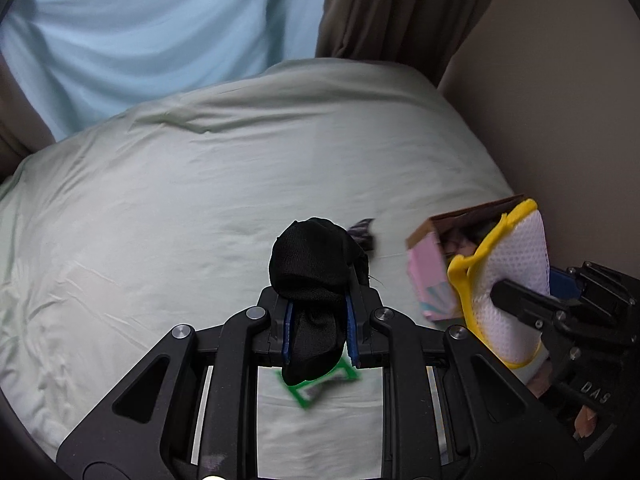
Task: Organize soft objects
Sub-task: 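Carry the black scrunchie and mesh pad over the box and release both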
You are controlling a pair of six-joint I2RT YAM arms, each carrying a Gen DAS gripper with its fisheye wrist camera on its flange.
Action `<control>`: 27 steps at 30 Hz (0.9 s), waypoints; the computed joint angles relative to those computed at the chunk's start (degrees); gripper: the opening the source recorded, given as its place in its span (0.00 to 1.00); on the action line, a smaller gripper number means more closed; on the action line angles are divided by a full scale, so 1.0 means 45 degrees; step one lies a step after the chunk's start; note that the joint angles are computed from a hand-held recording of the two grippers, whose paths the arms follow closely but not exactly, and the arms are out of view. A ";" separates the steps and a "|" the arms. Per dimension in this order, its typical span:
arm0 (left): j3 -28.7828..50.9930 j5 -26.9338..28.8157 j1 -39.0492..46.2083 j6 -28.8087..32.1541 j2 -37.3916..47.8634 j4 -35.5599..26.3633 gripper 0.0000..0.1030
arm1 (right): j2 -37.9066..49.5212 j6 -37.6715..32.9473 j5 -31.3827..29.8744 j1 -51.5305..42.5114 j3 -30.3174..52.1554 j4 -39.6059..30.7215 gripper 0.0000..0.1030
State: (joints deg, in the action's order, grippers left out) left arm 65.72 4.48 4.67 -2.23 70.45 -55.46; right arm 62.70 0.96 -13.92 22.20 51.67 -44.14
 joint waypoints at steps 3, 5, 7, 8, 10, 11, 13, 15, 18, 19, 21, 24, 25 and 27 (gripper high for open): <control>0.0245 -0.1008 -0.2068 -0.2170 0.0002 -0.0019 0.17 | 0.0022 -0.2054 -0.1368 -0.2305 0.0709 -0.1189 0.29; 0.0546 -0.1728 -0.3535 -0.3600 0.0401 0.0116 0.17 | 0.0300 -0.3486 -0.2121 -0.3784 0.1159 -0.1816 0.29; 0.0880 -0.2241 -0.4887 -0.4788 0.1074 0.0382 0.16 | 0.0848 -0.4859 -0.2800 -0.5271 0.1691 -0.2349 0.29; 0.1043 -0.2476 -0.5418 -0.5179 0.1436 0.0520 0.17 | 0.1222 -0.5523 -0.3125 -0.6016 0.1986 -0.2586 0.29; 0.1506 -0.2885 -0.6464 -0.5970 0.2400 0.0786 0.17 | 0.2195 -0.6722 -0.3579 -0.7288 0.2578 -0.2865 0.29; 0.1781 -0.3007 -0.6907 -0.6364 0.2945 0.0941 0.17 | 0.2722 -0.7270 -0.3737 -0.7851 0.2924 -0.2974 0.29; 0.2413 -0.3132 -0.7605 -0.7013 0.4132 0.1258 0.17 | 0.3878 -0.8143 -0.3940 -0.8772 0.3658 -0.3125 0.29; 0.3012 -0.3172 -0.8099 -0.7472 0.5170 0.1477 0.17 | 0.5075 -0.8876 -0.4028 -0.9528 0.4519 -0.3280 0.29; 0.4182 -0.3113 -0.8663 -0.7974 0.6927 0.1682 0.17 | 0.6862 -0.9573 -0.3929 -1.0260 0.5823 -0.3430 0.29; 0.4766 -0.3055 -0.8855 -0.8169 0.7668 0.1681 0.16 | 0.7372 -0.9693 -0.3852 -1.0396 0.6178 -0.3446 0.29; 0.5539 -0.2920 -0.9014 -0.8354 0.8699 0.1699 0.17 | 0.8462 -0.9895 -0.3671 -1.0633 0.6953 -0.3455 0.29; 0.6724 -0.2489 -0.9168 -0.8631 1.0268 0.1777 0.16 | 1.0030 -0.9975 -0.3289 -1.0798 0.8202 -0.3571 0.29; 0.7188 -0.2374 -0.9205 -0.8647 1.0824 0.1718 0.16 | 1.0452 -0.9923 -0.3223 -1.0835 0.8481 -0.3563 0.29; 0.7995 -0.2220 -0.9208 -0.8573 1.1766 0.1584 0.16 | 1.1508 -0.9793 -0.3024 -1.0899 0.9339 -0.3677 0.29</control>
State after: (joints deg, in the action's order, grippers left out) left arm 101.70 -5.51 -36.77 -40.80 123.40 -48.33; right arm 114.48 -43.11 -27.53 -26.85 93.70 -60.69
